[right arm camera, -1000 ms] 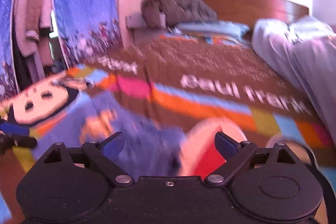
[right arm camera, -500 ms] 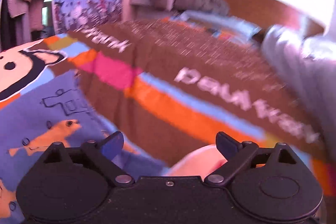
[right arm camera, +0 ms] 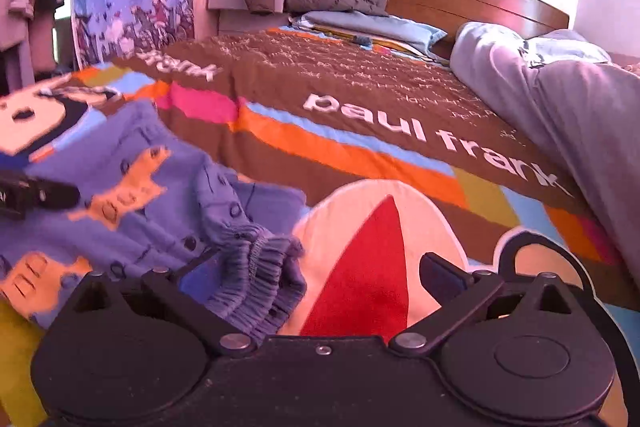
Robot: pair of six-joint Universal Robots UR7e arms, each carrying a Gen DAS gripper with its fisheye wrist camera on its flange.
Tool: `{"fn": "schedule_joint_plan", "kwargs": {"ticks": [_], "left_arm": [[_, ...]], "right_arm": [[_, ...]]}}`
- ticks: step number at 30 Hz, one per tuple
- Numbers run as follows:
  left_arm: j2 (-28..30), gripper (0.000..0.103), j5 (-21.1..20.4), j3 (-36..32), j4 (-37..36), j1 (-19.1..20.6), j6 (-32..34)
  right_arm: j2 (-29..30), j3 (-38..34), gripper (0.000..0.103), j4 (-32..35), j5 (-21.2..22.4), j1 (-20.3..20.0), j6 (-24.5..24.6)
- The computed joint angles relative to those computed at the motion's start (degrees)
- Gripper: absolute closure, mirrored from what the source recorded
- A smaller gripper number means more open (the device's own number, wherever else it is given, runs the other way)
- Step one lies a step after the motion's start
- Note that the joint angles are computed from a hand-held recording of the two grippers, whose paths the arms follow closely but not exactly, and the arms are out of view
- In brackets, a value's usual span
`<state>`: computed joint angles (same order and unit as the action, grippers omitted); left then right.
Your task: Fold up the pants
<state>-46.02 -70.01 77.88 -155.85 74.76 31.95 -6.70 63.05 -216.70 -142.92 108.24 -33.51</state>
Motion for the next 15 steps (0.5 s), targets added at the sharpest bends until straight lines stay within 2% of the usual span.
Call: {"fn": "schedule_joint_plan", "kwargs": {"ticks": [1, 3, 8, 12, 15], "left_arm": [[-0.3, 0.015, -1.5, -0.6, 0.8, 0.2, -1.4], [-0.7, 0.005, -5.3, -1.8, 2.0, 0.7, -2.7], [1.3, 0.004, -13.3, -8.3, 10.0, 2.1, -3.6], [3.2, 0.002, -17.5, -12.1, 16.2, 3.8, -2.9], [3.1, 0.001, -17.0, -9.7, 13.4, 4.5, -1.6]], "right_arm": [[-0.7, 1.0, 0.001, -0.4, 1.1, 0.1, 1.0], [-3.8, 5.1, 0.001, 2.0, 4.8, -0.1, 7.2], [-8.8, 10.8, 0.001, 7.0, 14.8, -2.3, 23.8], [-10.9, 14.0, 0.001, 8.3, 21.3, -4.5, 30.0], [-11.6, 15.7, 0.001, 8.3, 24.1, -5.5, 31.7]]}}
